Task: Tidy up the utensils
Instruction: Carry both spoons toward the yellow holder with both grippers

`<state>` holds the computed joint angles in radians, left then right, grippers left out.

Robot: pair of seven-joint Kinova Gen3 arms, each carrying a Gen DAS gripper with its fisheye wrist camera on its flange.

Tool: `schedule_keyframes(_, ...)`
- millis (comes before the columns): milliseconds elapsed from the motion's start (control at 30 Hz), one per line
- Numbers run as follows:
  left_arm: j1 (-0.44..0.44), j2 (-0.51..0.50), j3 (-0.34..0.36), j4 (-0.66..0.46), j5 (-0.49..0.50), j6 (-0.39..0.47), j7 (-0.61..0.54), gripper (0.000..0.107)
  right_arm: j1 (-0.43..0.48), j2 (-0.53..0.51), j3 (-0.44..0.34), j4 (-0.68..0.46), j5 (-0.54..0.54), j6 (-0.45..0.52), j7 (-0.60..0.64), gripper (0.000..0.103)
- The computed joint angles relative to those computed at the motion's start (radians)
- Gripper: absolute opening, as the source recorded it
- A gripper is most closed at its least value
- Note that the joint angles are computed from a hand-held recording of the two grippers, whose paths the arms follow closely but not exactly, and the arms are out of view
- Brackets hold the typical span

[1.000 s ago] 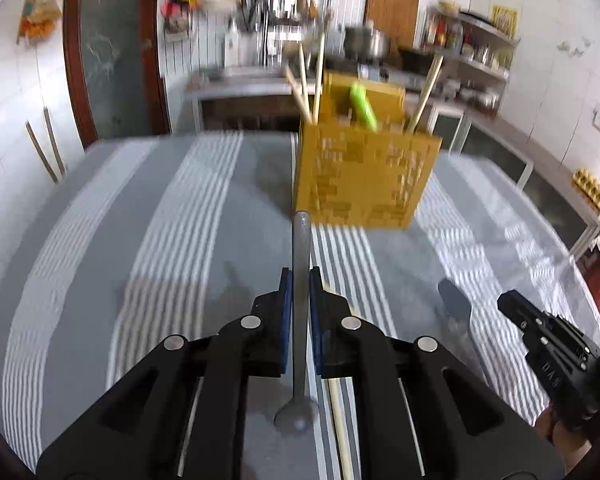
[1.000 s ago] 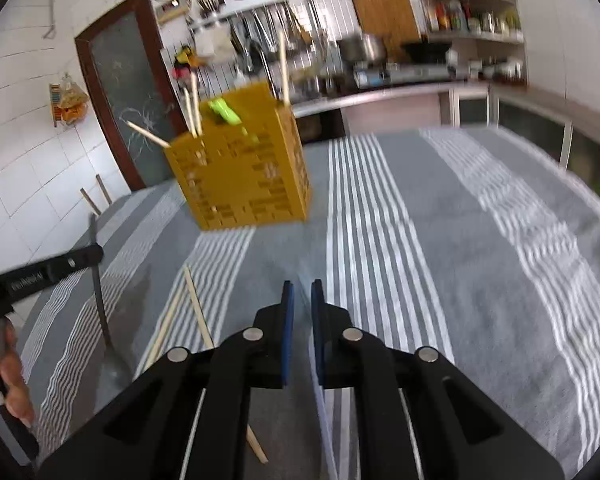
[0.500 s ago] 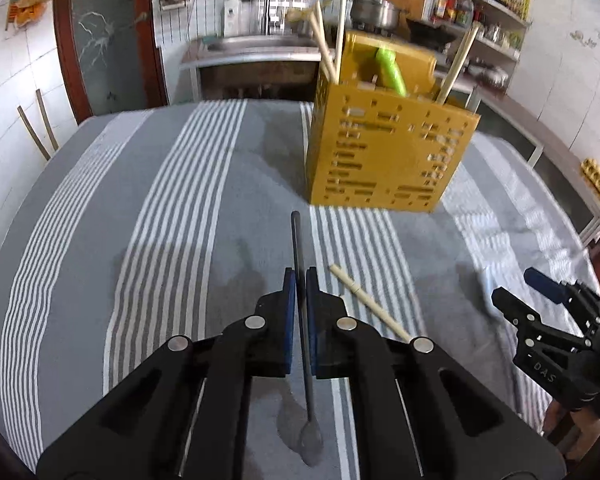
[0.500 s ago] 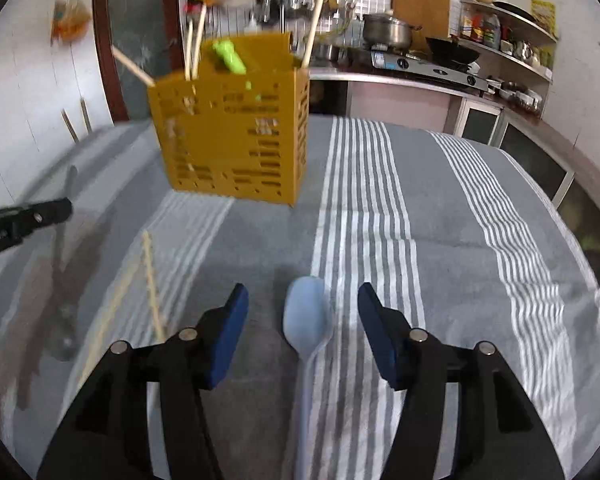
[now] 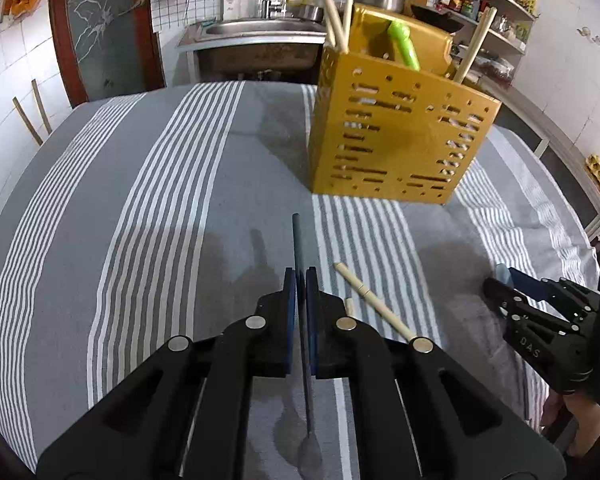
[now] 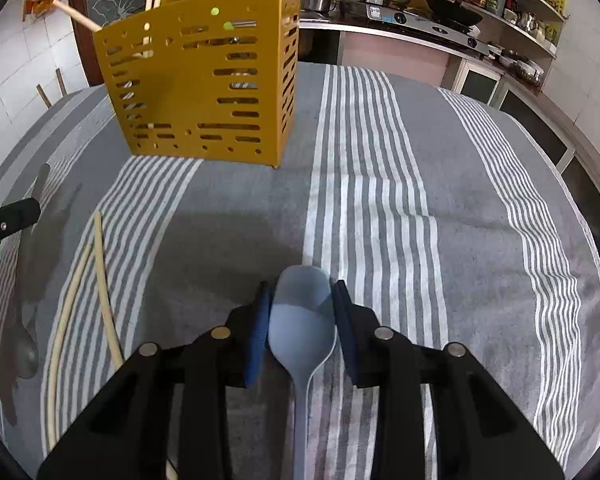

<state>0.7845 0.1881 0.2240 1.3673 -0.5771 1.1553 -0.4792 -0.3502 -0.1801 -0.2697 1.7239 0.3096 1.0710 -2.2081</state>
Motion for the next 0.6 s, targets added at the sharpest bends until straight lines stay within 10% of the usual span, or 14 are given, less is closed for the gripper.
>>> schedule_keyframes(600, 0.086, -0.112, 0.117, 0.122, -0.342, 0.014, 0.260, 0.002, 0.304, -0.335, -0.282, 0.150, 0.152, -0.268, -0.242, 0.032)
